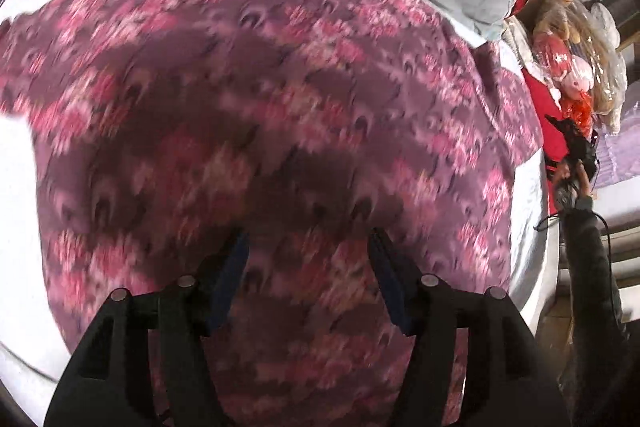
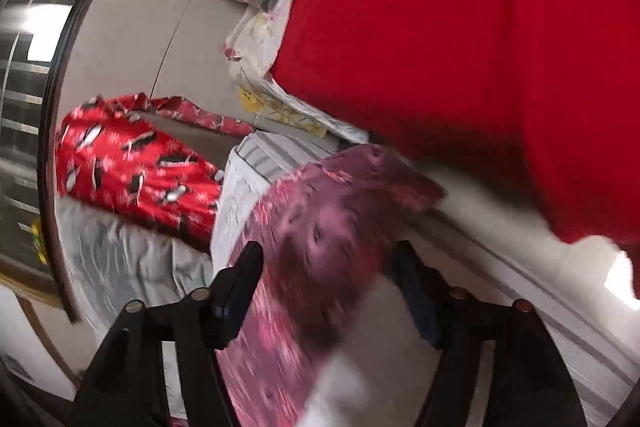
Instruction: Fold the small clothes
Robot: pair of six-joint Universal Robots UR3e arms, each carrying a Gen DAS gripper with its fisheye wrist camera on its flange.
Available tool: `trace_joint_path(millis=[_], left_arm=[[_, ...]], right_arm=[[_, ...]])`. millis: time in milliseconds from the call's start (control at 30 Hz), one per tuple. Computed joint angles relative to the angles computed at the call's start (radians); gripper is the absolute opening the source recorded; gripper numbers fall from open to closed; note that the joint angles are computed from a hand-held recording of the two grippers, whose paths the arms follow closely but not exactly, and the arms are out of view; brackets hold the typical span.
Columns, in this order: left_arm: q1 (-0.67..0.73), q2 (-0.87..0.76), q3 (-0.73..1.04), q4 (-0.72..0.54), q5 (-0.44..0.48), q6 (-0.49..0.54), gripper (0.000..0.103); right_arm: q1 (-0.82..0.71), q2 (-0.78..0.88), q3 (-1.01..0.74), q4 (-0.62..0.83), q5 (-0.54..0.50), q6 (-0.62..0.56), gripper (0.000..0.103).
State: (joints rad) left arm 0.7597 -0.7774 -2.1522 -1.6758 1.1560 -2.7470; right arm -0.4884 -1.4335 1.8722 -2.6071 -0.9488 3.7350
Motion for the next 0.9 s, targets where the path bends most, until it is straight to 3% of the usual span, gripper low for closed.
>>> trace_joint_path(millis=[100,167,200,233,400,567,800,900], left_arm=[[-0.037,-0.088,0.006,0.131,-0.019,-0.057,0.061],[-0.042,-0.143,0.016,0.192,-0.034,-0.088,0.061],[-0.037,-0.167,0.025,0.208,-0.043,-0.100,0.061],[-0.030,-0.188,0.033,0.224,-0.057,-0.110,0.061],[-0.031,-0.271,0.027,0.415,-0.074,-0.219,0.061],[-0.024,-0.330,-0.025,0.576,-0.044,-0.310,0.061],[-0.051,-0.289,-0.158,0.759,0.006,-0.274,0.061],[-0.045,-0.293,-0.142,0.759,0.003,-0.254,0.061]], right_arm=[[0.013,0.089,-0.073,-0.009,-0.001,0.044,0.074],[0.017,0.088,-0.065,-0.051,-0.019,0.059,0.051],[0.017,0.084,-0.060,-0.095,-0.021,0.070,0.016],[0.015,0.073,-0.060,-0.103,-0.023,0.074,0.011],[0.019,-0.048,-0.078,-0.148,-0.144,0.063,0.011],[0.058,-0.077,-0.211,0.120,-0.299,-0.016,0.011],[0.211,-0.100,-0.352,0.217,-0.371,-0.120,0.011],[0.310,-0.081,-0.425,0.262,-0.362,-0.161,0.012]])
